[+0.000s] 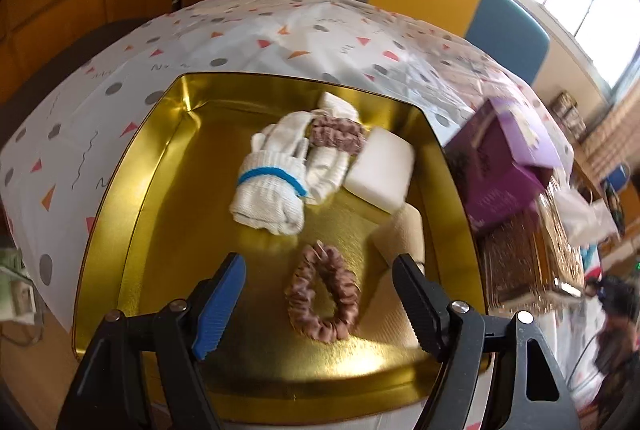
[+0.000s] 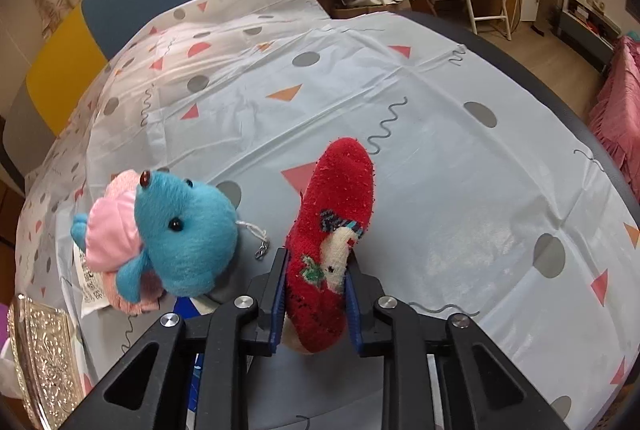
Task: Organize soft objects
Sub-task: 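Carry the white knit glove into the gold tray and open the left tool, then carry the red sock toy into the gold tray and open the right tool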
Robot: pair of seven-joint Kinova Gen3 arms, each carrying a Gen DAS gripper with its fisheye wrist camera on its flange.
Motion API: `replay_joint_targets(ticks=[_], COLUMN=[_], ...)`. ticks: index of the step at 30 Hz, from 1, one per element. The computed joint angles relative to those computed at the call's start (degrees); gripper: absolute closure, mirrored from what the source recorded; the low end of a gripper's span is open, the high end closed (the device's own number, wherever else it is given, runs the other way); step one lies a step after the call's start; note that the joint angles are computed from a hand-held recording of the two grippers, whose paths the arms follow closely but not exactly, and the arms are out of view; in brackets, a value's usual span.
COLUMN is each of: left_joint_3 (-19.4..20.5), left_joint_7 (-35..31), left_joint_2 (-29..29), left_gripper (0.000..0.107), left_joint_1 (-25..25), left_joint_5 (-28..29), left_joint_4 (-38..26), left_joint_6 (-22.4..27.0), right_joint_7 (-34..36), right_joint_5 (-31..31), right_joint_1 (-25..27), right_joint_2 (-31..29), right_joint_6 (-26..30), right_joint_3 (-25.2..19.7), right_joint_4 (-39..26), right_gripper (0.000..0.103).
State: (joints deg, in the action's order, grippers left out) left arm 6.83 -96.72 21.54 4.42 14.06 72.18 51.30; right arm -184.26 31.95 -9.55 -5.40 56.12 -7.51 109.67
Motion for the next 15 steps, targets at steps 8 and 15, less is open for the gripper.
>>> replay_joint_targets(ticks=[8, 15], left_joint_3=[0.4, -0.2], left_joint_7=[-3.5, -4.0], left_joint_2=[-1.8, -2.5], left_gripper=[0.031, 0.031], left_joint_1=[-0.3, -1.5], left_joint_5=[0.5, 1.8], left_joint_4=[2.8, 4.2], left_joint_6=[-0.8, -1.8], right_joint_7=[-3.3, 3.9], right_joint_5=[7.6, 14.7], right_joint_1=[-3.1, -9.3], right_joint_2=[0.4, 5.2], right_joint_6=[5.0, 8.5], right_joint_3=[-3.1, -4.5], right_joint_4=[-4.2, -19.1], right_gripper=[0.079, 0.079])
